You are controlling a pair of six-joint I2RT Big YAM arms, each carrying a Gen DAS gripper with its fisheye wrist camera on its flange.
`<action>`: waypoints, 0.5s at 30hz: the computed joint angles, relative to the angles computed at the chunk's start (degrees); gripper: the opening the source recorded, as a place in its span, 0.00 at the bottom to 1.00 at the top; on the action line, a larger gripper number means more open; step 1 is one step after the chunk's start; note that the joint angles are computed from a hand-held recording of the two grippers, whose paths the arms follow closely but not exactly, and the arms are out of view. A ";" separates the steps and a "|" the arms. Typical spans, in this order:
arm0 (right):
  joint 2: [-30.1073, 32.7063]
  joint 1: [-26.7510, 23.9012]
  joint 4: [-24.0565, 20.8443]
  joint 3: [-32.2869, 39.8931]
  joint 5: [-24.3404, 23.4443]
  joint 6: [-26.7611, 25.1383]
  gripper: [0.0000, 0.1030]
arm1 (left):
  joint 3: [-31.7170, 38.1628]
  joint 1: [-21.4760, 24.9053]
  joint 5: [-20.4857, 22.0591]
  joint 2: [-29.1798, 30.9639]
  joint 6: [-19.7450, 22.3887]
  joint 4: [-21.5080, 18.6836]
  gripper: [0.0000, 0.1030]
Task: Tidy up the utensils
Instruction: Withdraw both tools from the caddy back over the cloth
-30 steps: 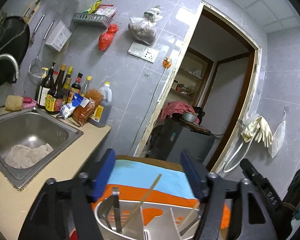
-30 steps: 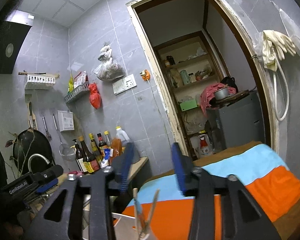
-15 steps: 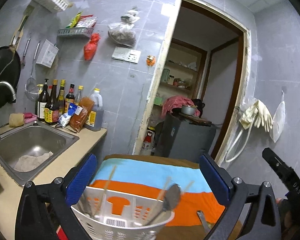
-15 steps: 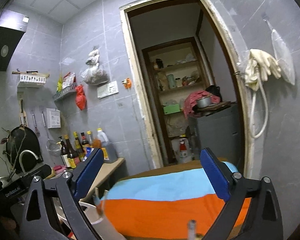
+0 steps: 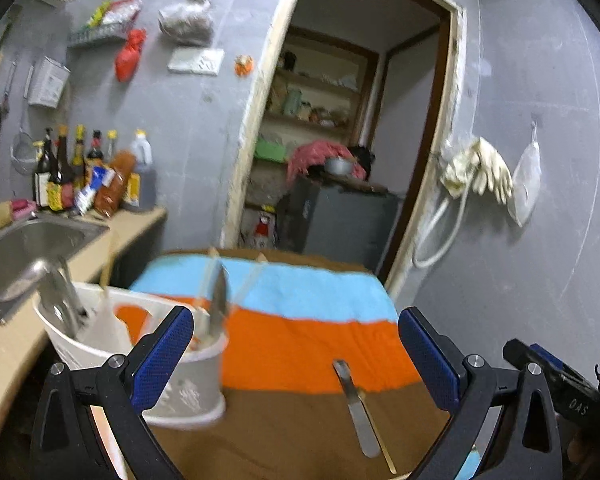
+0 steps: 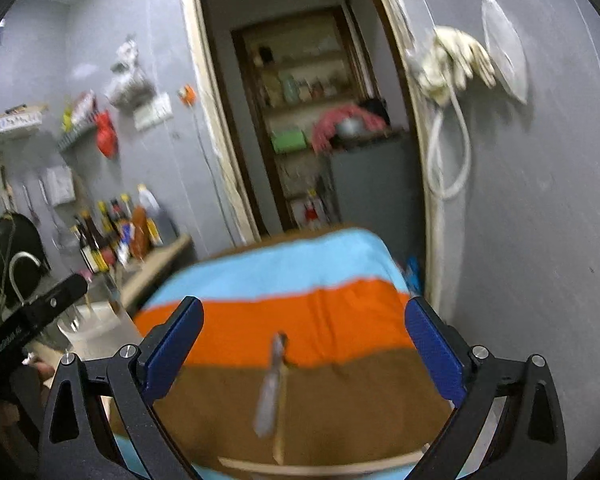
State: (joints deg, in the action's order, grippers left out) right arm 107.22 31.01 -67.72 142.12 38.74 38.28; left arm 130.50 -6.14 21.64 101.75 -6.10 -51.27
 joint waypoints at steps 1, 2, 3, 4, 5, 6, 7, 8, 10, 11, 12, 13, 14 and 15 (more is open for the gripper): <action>-1.42 -0.14 0.08 -2.68 -0.62 1.04 0.96 | -0.67 -0.47 0.03 -0.19 0.02 -0.24 1.00; -2.85 -0.33 -0.51 -5.22 -1.52 2.49 0.96 | -1.29 -0.94 0.01 -0.35 -0.04 -0.37 1.00; -4.02 -0.39 -0.99 -7.21 -1.96 3.56 0.96 | -1.52 -1.31 -0.01 -0.31 -0.02 -0.59 1.00; -5.19 -0.52 -1.16 -9.38 -2.68 4.63 0.96 | -1.82 -1.79 0.03 -0.28 0.15 -1.00 1.00; -6.53 -0.69 -0.77 -12.01 -3.49 5.64 0.96 | -1.81 -2.19 0.01 -0.10 0.31 -1.46 1.00; -7.52 -0.85 -0.88 -13.97 -4.16 6.93 0.96 | -1.93 -2.43 0.02 -0.02 0.42 -1.64 1.00; -8.43 -1.00 -0.27 -16.08 -4.60 7.70 0.96 | -2.18 -2.84 0.07 0.03 0.51 -1.79 1.00; -9.23 -1.23 -0.17 -17.89 -5.65 9.02 0.96 | -2.54 -3.19 0.06 -0.01 0.52 -1.70 1.00; -10.14 -1.40 -0.06 -20.55 -7.20 11.31 0.96 | -2.86 -3.81 -0.18 0.09 0.60 -1.82 1.00; -10.49 -1.60 -0.21 -21.82 -8.34 12.58 0.96 | -2.88 -4.02 -0.22 0.19 0.65 -2.00 1.00; -10.75 -1.77 -0.36 -22.96 -9.49 13.77 0.96 | -3.03 -4.26 -0.24 0.23 0.69 -2.06 1.00; -11.12 -1.85 0.03 -24.23 -10.12 14.45 0.96 | -3.29 -4.46 -0.39 0.22 0.71 -1.99 1.00; -11.31 -1.98 -0.13 -25.15 -11.09 15.72 0.96 | -3.21 -4.62 -0.57 0.34 0.76 -2.13 1.00; -11.45 -2.01 -0.25 -25.85 -11.65 16.77 0.96 | -3.11 -4.82 -0.79 0.48 0.87 -2.37 1.00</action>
